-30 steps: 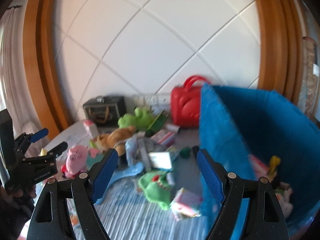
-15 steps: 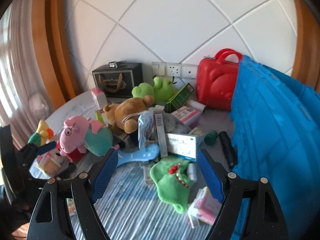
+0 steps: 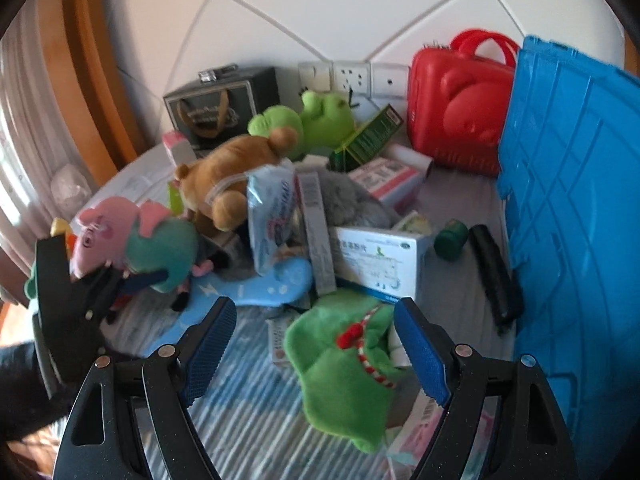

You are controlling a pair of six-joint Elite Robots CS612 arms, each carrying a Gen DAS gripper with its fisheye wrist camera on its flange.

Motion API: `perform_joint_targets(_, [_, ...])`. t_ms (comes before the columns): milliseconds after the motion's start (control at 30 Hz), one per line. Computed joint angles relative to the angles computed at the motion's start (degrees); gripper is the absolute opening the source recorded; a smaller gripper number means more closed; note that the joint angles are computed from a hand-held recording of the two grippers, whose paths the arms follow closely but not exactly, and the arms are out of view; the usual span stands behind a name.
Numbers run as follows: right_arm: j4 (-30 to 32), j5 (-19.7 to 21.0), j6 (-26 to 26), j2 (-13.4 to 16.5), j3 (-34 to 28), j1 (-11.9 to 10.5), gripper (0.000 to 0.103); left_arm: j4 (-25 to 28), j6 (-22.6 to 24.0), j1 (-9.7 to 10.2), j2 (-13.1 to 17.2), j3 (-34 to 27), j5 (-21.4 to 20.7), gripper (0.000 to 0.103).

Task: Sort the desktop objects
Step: 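Grasp the blue smiley-face paddle with the left tool while the right tool grasps the green plush toy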

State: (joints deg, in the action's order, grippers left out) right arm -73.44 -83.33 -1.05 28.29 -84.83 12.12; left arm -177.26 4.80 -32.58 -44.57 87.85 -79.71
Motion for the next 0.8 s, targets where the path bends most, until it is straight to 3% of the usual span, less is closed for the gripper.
perform_joint_targets(133, [2.30, -0.19, 0.56, 0.24, 0.91, -0.38, 0.082, 2.97, 4.52, 0.89, 2.22, -3.52, -2.44, 0.077])
perform_joint_targets(400, [7.61, -0.45, 0.79, 0.73, 2.73, -0.83, 0.082, 5.09, 8.15, 1.82, 4.31, -6.39, -4.31, 0.077])
perform_joint_targets(567, [9.62, 0.08, -0.16, 0.71, 4.57, -0.97, 0.081, 8.05, 9.13, 1.91, 5.78, -8.66, -6.15, 0.078])
perform_joint_targets(633, [9.74, -0.30, -0.77, 0.68, 5.13, -0.90, 0.082, 9.43, 7.89, 2.37, 6.11, -9.64, -8.78, 0.078])
perform_joint_targets(700, [10.25, -1.08, -2.39, 0.59, 5.81, -0.71, 0.082, 10.76, 7.07, 2.86, 6.35, -10.41, -11.31, 0.074])
perform_joint_targets(767, [9.56, -2.16, -3.24, 1.03, 5.69, -0.57, 0.079, 11.56, 6.76, 3.50, 6.35, -10.66, -15.12, 0.050])
perform_joint_targets(800, [9.23, -2.28, -3.35, 1.29, 5.53, -0.63, 0.072, 11.26, 6.41, 3.52, 6.32, -10.55, -15.15, 0.047])
